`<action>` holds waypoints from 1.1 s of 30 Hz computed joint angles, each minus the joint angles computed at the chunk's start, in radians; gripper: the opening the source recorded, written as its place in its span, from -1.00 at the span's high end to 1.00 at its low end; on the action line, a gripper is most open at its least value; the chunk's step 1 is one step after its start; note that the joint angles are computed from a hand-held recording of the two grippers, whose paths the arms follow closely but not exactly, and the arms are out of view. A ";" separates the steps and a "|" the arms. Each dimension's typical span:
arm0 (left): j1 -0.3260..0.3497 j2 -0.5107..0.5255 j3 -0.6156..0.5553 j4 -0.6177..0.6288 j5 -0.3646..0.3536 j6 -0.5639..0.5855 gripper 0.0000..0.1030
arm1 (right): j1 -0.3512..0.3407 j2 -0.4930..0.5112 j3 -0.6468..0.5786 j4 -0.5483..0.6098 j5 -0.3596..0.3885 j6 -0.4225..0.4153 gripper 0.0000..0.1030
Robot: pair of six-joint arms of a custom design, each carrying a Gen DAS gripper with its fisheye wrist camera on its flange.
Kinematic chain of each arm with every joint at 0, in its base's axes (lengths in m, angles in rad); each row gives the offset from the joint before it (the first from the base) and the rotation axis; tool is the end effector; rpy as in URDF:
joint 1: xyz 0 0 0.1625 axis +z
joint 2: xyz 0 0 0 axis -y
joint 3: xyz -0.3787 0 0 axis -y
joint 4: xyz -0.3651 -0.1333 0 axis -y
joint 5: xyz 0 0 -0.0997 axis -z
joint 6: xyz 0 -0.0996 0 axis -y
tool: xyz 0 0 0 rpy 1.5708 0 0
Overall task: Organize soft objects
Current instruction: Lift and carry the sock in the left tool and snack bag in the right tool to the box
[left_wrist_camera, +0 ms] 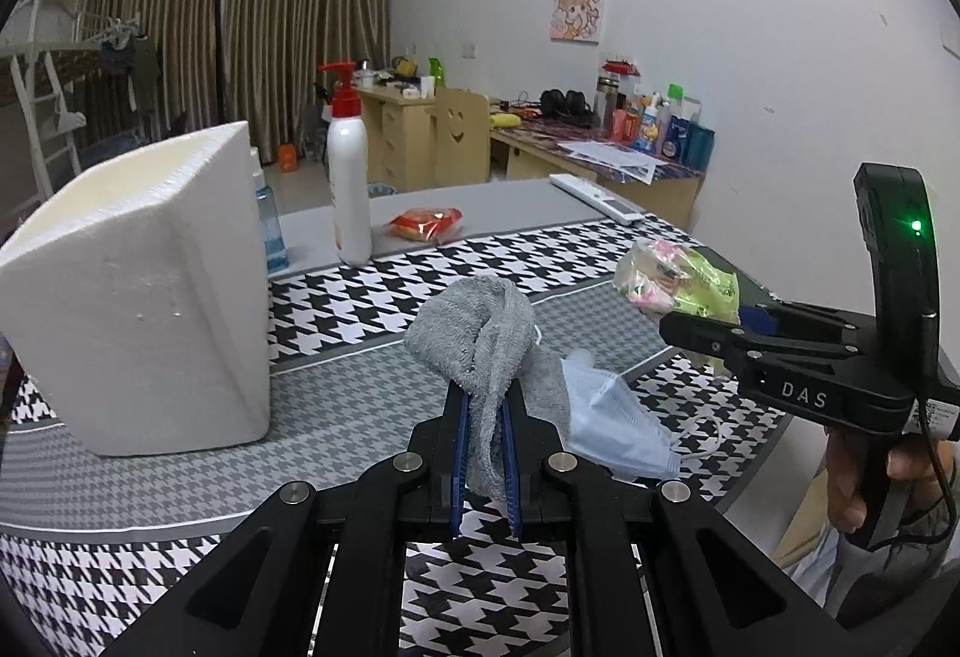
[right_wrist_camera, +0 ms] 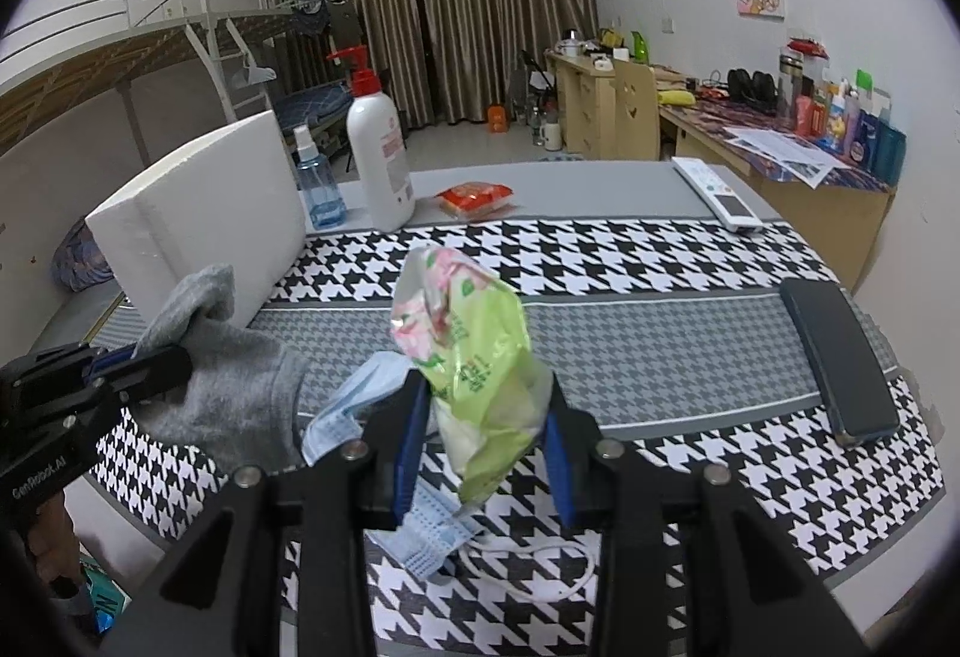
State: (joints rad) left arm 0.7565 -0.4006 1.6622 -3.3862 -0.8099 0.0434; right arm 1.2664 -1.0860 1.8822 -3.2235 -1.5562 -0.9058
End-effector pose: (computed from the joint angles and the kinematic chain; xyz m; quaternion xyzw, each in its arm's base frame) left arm -0.2850 -0.5467 -0.0465 0.2791 0.8545 -0.3695 0.2356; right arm -0.0430 -0.5865 0.2467 0.2723 -0.8680 0.3453 0.2308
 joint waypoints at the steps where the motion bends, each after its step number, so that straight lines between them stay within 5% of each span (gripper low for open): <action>1: -0.002 -0.001 0.003 -0.007 0.005 0.003 0.79 | 0.000 -0.002 0.004 0.001 0.005 -0.002 0.22; 33: -0.026 -0.034 0.026 -0.124 0.128 0.067 0.79 | 0.034 -0.024 0.029 -0.014 0.083 -0.042 0.22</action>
State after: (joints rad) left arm 0.7304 -0.4347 1.6884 -3.5098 -0.6821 0.1103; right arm 1.3001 -1.1100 1.9114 -3.2379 -1.4728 -0.9473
